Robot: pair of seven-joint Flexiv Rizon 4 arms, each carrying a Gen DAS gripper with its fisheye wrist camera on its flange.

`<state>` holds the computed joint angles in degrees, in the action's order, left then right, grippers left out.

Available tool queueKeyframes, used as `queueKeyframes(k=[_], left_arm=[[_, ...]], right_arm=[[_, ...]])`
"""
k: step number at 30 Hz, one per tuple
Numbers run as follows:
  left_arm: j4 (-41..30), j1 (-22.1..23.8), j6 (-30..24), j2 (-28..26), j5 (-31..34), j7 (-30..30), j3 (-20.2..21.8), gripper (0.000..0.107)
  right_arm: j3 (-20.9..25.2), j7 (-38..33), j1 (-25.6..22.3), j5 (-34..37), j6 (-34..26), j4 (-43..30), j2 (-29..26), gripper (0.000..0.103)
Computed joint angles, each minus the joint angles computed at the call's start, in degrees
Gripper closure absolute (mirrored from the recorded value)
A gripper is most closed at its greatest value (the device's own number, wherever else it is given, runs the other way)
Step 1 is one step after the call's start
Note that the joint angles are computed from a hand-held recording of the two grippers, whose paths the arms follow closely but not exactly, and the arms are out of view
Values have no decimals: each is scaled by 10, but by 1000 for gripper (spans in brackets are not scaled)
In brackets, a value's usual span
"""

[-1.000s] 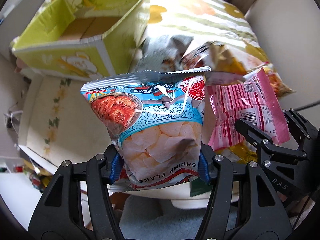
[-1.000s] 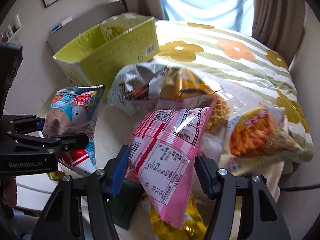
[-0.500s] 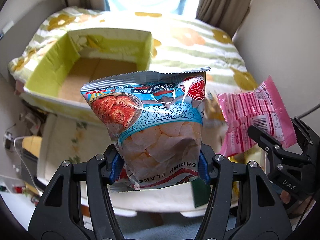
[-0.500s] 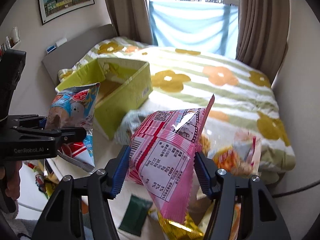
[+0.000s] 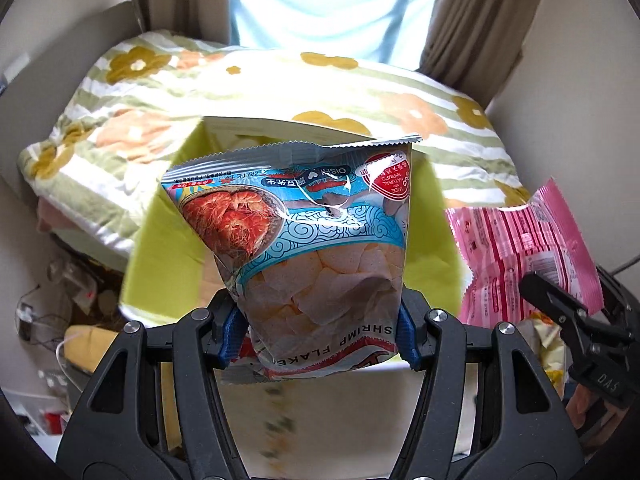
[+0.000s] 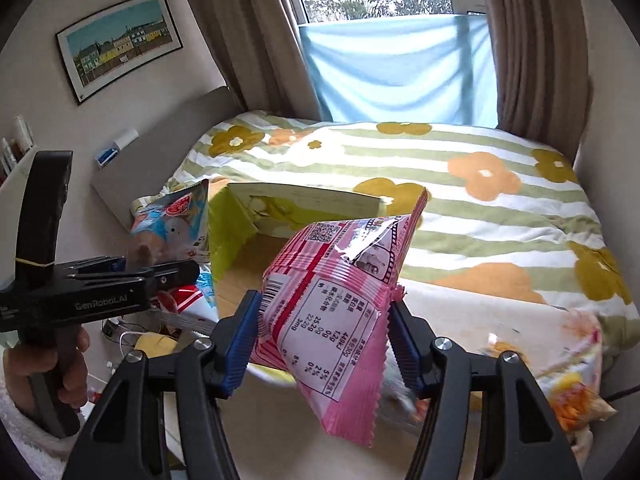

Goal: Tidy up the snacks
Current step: 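Carry the shrimp-flake bag with the left tool while the right tool carries the pink bag into the box, then open both tools to drop the bags into the box and withdraw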

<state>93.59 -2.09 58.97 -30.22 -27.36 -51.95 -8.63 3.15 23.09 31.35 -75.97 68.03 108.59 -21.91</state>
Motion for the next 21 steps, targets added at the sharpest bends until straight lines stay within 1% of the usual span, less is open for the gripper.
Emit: queueKeyframes(k=[2,5,10,12,13,14,16,18,21], left_arm=[[-59,6,-43,-37,17,-6,11,50],[-138,9,-101,-89,48,-8,23,50],[-221,12,-168,-145,74,-1,26,50],[-239,13,-178,-158,76,1,24,47],[-249,13,-185,-165,78,1,24,41],[-256,11,-189,-169,82,-1,27,24],[-256,10,-178,-170,88,-2,29,5],[-244,15,-159,-163,81,-2,25,4],[-244,18,-156,-160,81,-15,30,4]], right_arm=[[0,-21,12,31,-16,-41,-33,46],[-10,-32,29,75,-17,-88,-76,46],[-18,-85,60,171,-42,-150,-127,46],[-21,-106,66,204,-47,-163,-137,46],[-23,-115,69,219,-50,-168,-141,46],[-25,-125,73,233,-53,-172,-145,46],[-31,-140,79,255,-55,-174,-148,46],[-35,-155,80,273,-47,-176,-151,46],[-38,-185,83,294,-43,-179,-155,46]])
